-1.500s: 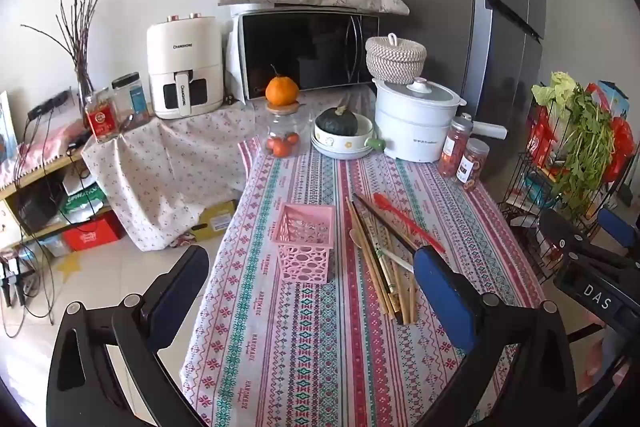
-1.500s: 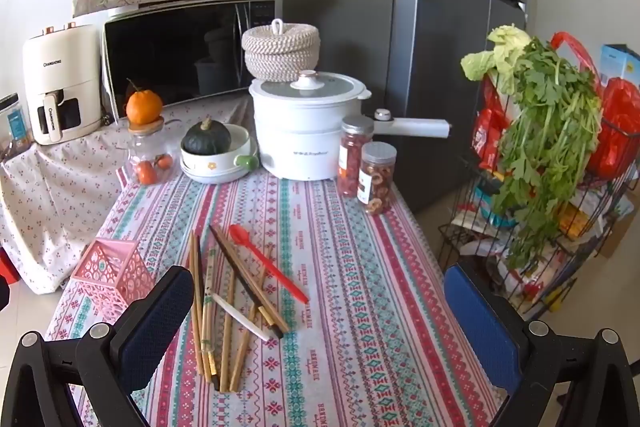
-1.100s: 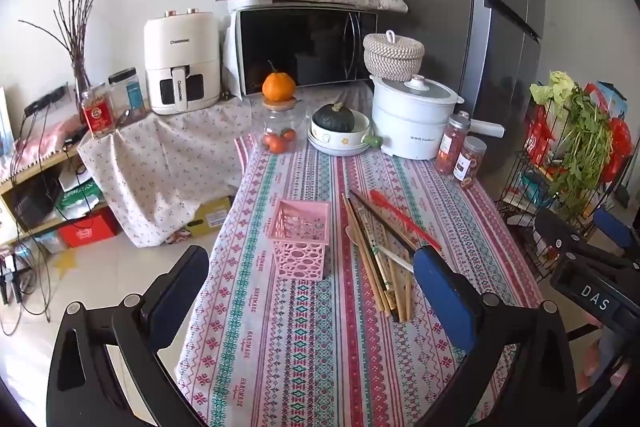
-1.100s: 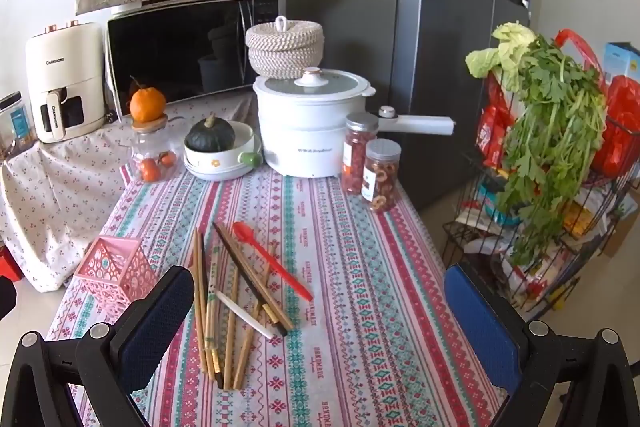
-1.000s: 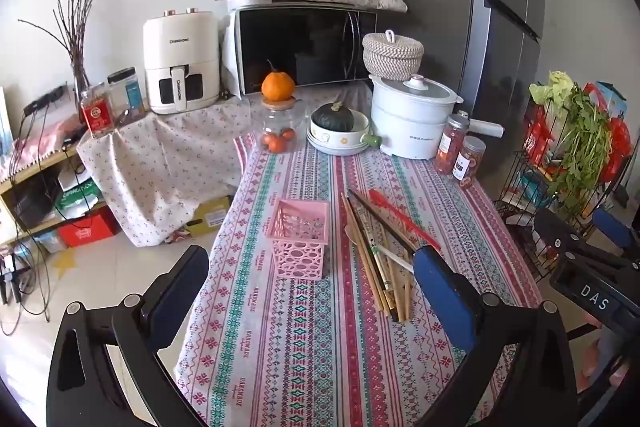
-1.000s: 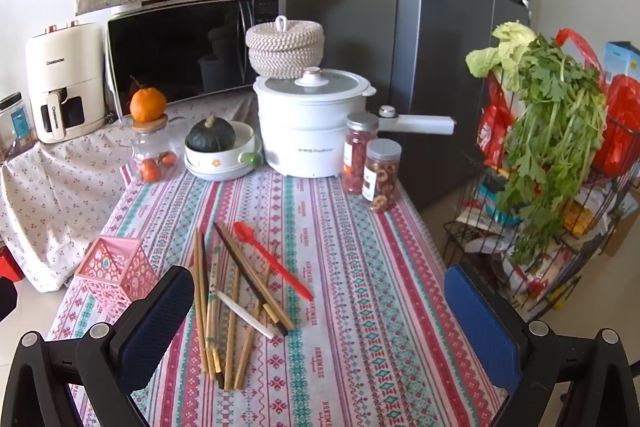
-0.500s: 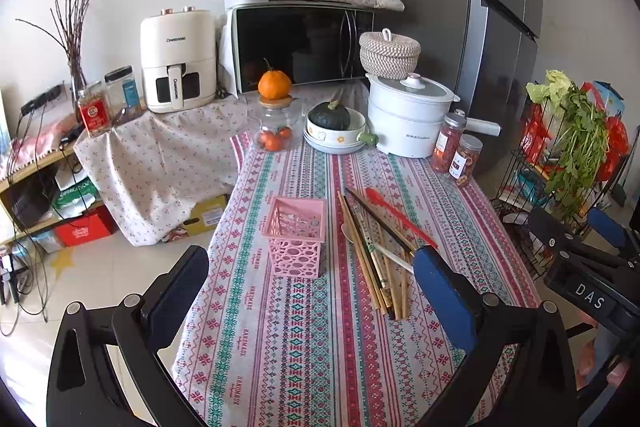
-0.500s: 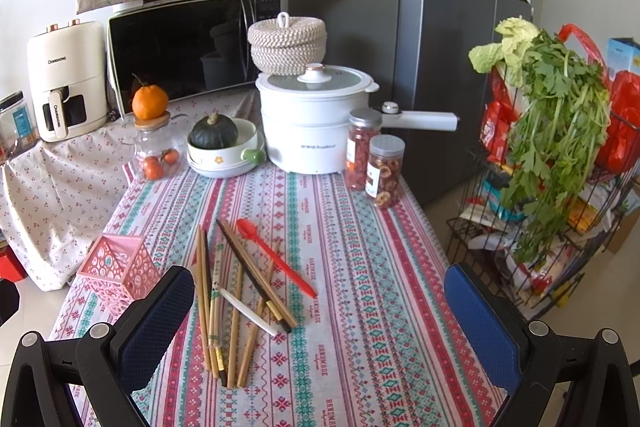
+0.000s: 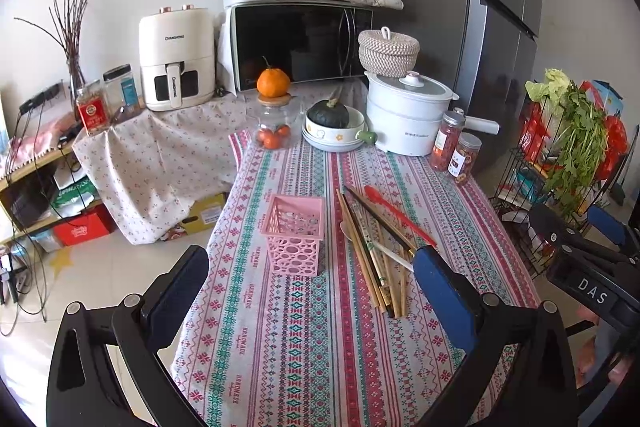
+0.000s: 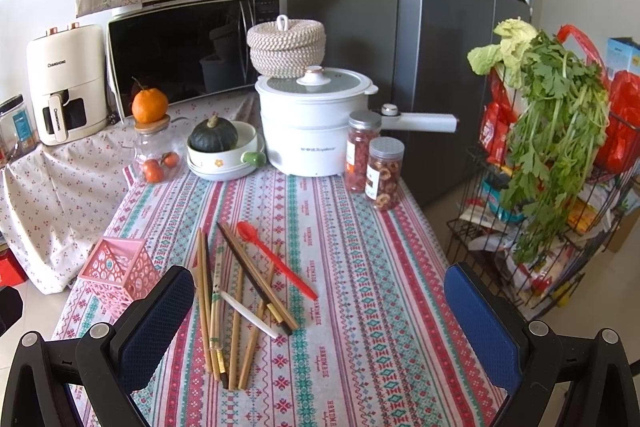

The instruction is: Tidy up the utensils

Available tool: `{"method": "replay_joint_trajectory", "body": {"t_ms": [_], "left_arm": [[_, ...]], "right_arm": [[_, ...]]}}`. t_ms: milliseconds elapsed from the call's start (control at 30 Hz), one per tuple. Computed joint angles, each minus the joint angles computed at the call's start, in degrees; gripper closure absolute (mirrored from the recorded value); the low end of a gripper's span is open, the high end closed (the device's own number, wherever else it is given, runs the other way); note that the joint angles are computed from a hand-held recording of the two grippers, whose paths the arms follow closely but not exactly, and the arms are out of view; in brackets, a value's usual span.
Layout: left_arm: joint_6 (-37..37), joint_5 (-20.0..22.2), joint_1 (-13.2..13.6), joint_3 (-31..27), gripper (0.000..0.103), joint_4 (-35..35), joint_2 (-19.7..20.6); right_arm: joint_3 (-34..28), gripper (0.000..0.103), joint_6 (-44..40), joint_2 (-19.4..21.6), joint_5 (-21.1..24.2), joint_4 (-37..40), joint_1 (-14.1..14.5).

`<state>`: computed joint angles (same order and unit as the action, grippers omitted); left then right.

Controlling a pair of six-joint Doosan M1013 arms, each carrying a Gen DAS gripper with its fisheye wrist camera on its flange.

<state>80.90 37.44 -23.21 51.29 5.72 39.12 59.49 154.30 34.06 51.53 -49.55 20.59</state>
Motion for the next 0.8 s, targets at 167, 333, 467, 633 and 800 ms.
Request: {"method": "replay_joint_trajectory", "body": {"t_ms": [167, 333, 467, 633, 800], "left_arm": [[0.2, 0.2, 0.1, -0.3, 0.000, -0.1, 0.1], [0.3, 0.6, 0.1, -0.7, 0.000, -0.3, 0.3], [0.3, 0.6, 0.0, -0.6, 0.000, -0.3, 0.3], [0.3, 0.6, 0.0, -0.5, 0.000, -0.2, 0.2], [0.3, 0.6, 0.0, -0.5, 0.000, -0.3, 0.3]], "right_arm": [[0.0, 0.000, -0.1, -0.1, -0.1, 0.4, 0.0], [0.0, 0.000, -0.1, -0.1, -0.1, 0.4, 0.0], [0.0, 0.000, -0.2, -0.2, -0.1, 0.6, -0.1], [-0.1, 0.000, -0.3, -0.1, 0.0, 0.6, 0.0], [-0.2, 0.000, -0.2, -0.1, 0.0, 0.7, 0.0]]}}
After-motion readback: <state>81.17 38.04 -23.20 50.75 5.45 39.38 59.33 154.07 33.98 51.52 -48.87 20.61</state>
